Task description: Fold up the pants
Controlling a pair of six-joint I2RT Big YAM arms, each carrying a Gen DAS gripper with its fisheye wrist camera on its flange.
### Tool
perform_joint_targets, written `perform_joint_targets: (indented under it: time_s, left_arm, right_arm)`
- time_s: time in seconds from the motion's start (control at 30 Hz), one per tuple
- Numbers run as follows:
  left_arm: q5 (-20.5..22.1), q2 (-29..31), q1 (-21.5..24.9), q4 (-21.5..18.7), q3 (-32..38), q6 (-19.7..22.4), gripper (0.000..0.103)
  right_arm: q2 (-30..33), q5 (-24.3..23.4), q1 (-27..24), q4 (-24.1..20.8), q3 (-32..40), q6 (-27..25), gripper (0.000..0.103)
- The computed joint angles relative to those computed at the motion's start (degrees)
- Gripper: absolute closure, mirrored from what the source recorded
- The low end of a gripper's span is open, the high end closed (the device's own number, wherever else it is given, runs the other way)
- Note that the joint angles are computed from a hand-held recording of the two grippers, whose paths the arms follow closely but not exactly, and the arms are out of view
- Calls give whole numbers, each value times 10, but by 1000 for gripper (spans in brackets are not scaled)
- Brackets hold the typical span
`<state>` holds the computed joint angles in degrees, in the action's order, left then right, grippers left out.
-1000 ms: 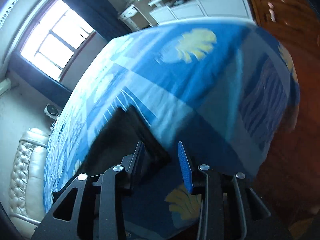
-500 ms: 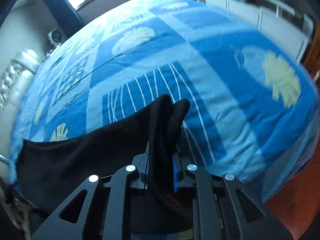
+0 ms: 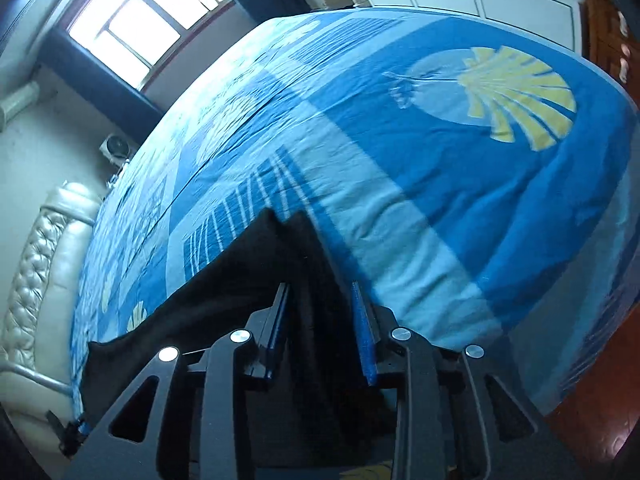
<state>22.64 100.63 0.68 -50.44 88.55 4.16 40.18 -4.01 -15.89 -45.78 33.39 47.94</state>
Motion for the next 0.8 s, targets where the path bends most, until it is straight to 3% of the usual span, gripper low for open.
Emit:
perform_joint_targets:
  time_s: [0.17, 0.23, 0.33, 0.4, 0.43, 0.47, 0.53, 0.6, 0.7, 0.8]
  left_arm:
    - [9, 2, 3, -8, 7, -8, 15]
    - [14, 1, 5, -11, 10, -9, 15]
    - [2, -10, 4, -3, 4, -11, 15]
    - [-2, -20, 3, 9, -2, -5, 15]
    - [-3, -24, 2, 13, -4, 0, 15]
    - [-2, -27, 1, 15, -5, 9, 15]
    - [-5, -29, -2, 18, -3, 26, 15]
    - [-13, -27, -6, 24, -4, 42, 15]
    - [-18, -17, -7, 15, 1, 64, 15]
    - [-15, 5, -4, -18, 21, 74, 15]
  right_arm:
    - [-33, 104, 7, -88, 27, 79, 64]
    - [-26, 131, 44, -89, 52, 90, 64]
    - [48, 150, 129, -54, 116, 63, 63]
    - [124, 129, 183, -6, 169, 34, 56]
    - [163, 114, 204, 18, 195, 18, 44]
    - [204, 96, 224, 42, 222, 3, 41]
    - [307, 26, 262, 93, 292, -33, 41]
    - [414, -35, 298, 116, 379, -63, 41]
    - [561, -103, 337, 97, 523, -113, 40]
    - [689, -153, 355, 61, 666, -128, 40]
